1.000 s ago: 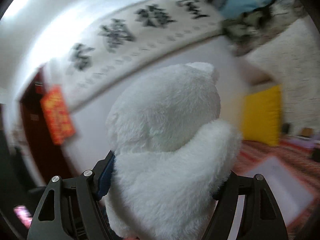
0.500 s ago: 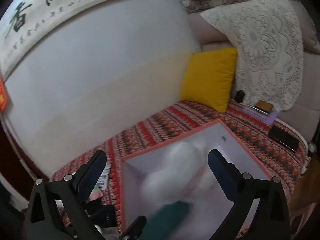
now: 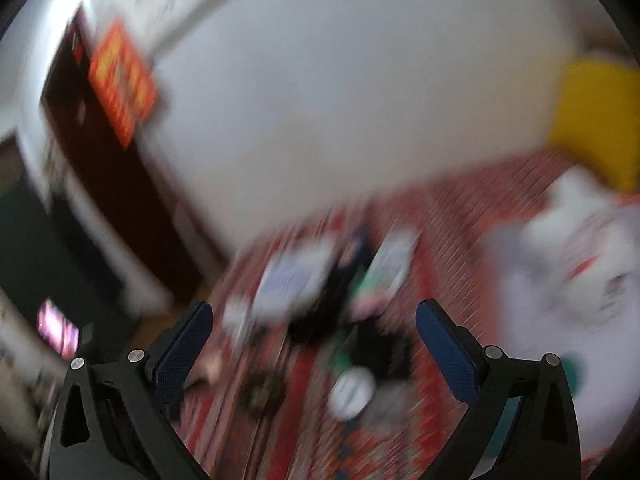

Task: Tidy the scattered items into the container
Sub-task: 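Grasp the pink card with the left tool while the right tool grasps the white round lid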

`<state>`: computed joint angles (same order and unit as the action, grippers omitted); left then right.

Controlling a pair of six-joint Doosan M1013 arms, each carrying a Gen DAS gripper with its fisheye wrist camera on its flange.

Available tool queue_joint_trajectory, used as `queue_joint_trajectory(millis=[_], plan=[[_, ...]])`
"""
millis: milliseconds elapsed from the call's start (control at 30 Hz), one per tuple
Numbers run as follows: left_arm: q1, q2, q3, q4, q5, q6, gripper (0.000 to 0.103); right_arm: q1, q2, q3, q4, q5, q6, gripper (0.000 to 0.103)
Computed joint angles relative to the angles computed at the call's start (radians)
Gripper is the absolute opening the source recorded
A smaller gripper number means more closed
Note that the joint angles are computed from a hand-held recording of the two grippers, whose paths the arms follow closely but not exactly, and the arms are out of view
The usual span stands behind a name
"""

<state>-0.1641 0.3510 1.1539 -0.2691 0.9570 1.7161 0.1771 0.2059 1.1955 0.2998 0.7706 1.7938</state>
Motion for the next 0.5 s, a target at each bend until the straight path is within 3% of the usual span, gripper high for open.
queue_joint_trajectory(millis=[33, 133, 233, 400, 500], plan=[[0.021, 0.008, -0.001, -0.003, 0.029, 0.018, 0.103, 0.02, 0.052, -0.044, 0.02, 0.1, -0.019, 0.103], [0.053, 0.001, 0.034, 0.008, 0.033, 0.124, 0.103, 0.078, 0.159, -0.134, -0.067, 0.305, 0.01, 0.103], [0.075, 0.008, 0.049, -0.024, 0.046, 0.225, 0.103, 0.116, 0.218, -0.179, -0.223, 0.424, 0.039, 0.103], [0.083, 0.046, 0.033, 0.008, 0.083, 0.239, 0.103, 0.138, 0.26, -0.194, -0.33, 0.475, 0.056, 0.103], [0.072, 0.052, 0.035, 0.054, 0.042, 0.244, 0.103, 0.138, 0.275, -0.196, -0.329, 0.496, 0.051, 0.103]])
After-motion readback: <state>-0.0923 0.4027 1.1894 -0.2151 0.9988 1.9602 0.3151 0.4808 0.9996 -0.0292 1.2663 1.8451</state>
